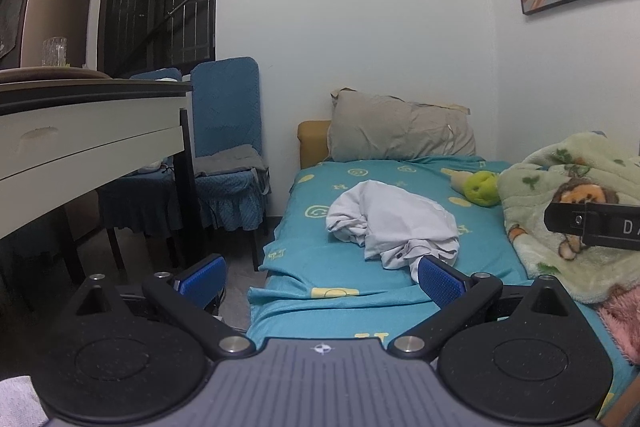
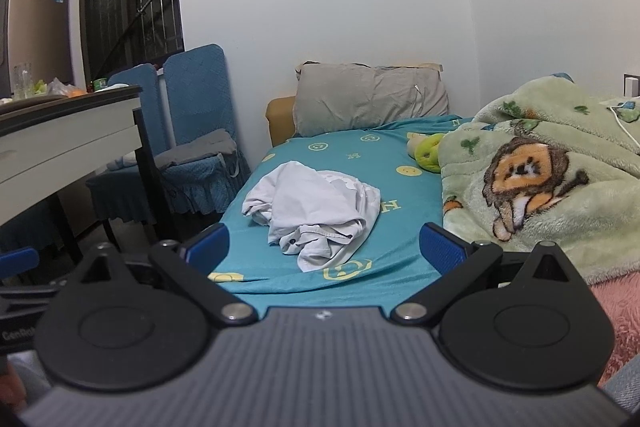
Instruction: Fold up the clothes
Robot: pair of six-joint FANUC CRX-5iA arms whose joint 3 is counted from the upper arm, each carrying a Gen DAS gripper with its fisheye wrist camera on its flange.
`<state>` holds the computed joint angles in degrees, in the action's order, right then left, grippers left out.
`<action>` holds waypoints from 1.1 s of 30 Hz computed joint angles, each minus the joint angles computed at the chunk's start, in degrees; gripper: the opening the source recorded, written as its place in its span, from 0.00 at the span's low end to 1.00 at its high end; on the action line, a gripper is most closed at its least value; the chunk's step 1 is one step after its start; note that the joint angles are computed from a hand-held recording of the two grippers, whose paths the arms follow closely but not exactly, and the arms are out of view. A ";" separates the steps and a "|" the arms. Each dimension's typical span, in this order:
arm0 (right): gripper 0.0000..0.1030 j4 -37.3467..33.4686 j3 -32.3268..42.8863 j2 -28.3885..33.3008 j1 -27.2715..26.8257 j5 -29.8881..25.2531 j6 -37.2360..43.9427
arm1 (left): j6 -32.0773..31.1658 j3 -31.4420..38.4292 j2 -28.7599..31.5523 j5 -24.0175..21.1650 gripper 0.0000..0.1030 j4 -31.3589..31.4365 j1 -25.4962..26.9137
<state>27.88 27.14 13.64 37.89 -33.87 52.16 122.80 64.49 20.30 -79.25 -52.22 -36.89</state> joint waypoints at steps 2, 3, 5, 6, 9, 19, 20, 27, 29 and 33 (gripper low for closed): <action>1.00 -0.01 -0.25 -0.15 -0.02 0.11 -0.13 | 0.02 0.20 0.17 -0.15 1.00 0.09 0.11; 1.00 -0.16 -0.39 -0.19 -0.11 0.25 -0.11 | -0.01 0.30 0.26 -0.16 1.00 0.16 0.16; 1.00 -0.11 -0.38 -0.18 -0.15 0.07 -0.31 | 0.02 0.24 0.22 -0.10 1.00 -0.02 0.07; 1.00 -0.03 -0.36 -0.14 -0.16 -0.01 -0.45 | -0.08 0.42 0.33 -0.15 1.00 -0.03 0.06; 1.00 -0.28 -0.31 -0.18 -0.20 -0.03 -0.26 | -0.13 0.59 0.46 -0.27 1.00 -0.09 0.04; 1.00 0.53 -0.76 -0.28 -0.09 0.24 -1.02 | 0.41 -0.32 0.04 0.15 1.00 -0.34 -0.04; 1.00 0.53 -0.75 -0.27 -0.08 0.25 -0.98 | 0.35 -0.35 0.02 0.17 1.00 -0.29 -0.02; 1.00 1.12 -1.41 -0.55 -0.04 0.67 -1.70 | 0.15 -0.88 -0.24 0.47 1.00 0.03 0.18; 1.00 1.06 -1.38 -0.51 -0.01 0.71 -1.82 | 0.29 -2.08 -0.94 1.57 1.00 0.76 0.47; 1.00 0.07 -0.80 -0.21 -0.09 0.61 -1.61 | 0.48 -4.39 -2.29 3.78 1.00 1.78 0.87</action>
